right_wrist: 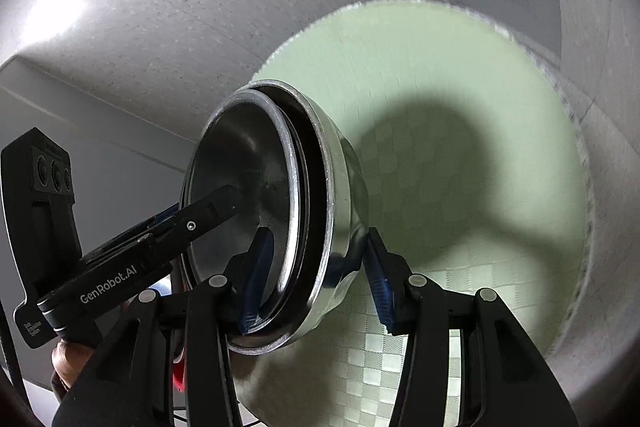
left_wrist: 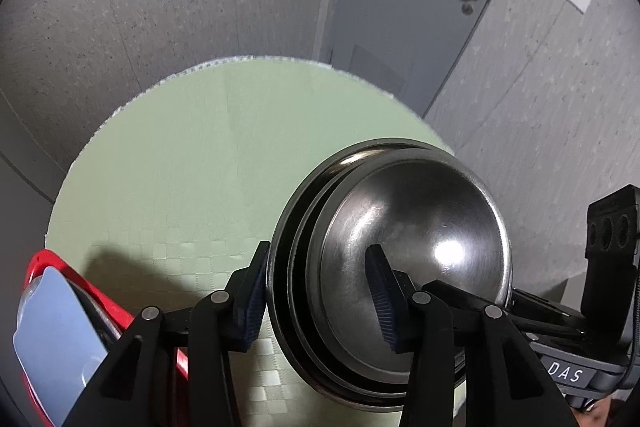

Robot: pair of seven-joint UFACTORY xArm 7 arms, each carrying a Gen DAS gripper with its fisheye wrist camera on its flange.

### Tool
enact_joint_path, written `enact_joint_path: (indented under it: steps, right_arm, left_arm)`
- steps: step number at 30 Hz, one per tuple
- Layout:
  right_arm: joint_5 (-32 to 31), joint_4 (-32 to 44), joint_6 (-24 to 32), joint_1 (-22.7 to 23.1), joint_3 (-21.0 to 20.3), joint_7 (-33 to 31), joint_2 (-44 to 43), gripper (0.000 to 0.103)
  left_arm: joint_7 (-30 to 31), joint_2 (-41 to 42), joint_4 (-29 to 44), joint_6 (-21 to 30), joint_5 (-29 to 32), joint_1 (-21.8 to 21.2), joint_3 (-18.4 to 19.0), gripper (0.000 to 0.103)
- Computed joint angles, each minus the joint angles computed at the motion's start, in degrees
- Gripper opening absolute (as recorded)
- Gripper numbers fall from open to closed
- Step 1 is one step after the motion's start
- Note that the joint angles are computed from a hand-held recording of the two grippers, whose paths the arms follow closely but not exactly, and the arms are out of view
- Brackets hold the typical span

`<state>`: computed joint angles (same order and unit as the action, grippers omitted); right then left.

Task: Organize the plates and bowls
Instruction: 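Carry the bowl stack over the red basket and lower it onto the blue plate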

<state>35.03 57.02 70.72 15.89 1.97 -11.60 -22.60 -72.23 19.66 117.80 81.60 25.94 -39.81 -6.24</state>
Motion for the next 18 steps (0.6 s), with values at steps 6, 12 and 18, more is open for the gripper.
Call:
enact_joint_path:
  steps: [6,12,18]
  right_arm:
    - [0.39,2.59,0.36,0.83,0.45,-0.16,-1.77,0.047]
    - [0.36,1.63,-2.88,4.04,3.74,2.98,-5.74,0.047]
    - [0.69,-1.71,-7.24,9.17,8.40,10.80,-10.32,0.047]
  left_arm:
    - [-6.73,-5.54,-4.66,2.93,5.23,-4.08,-1.69,0.041]
    - [-13.56,-17.28,-16.61,4.63,8.55,-3.77,-6.76,0.041]
    - [-17.31,-29.35,-26.07,9.79,8.50,-2.77,-13.78,0.041]
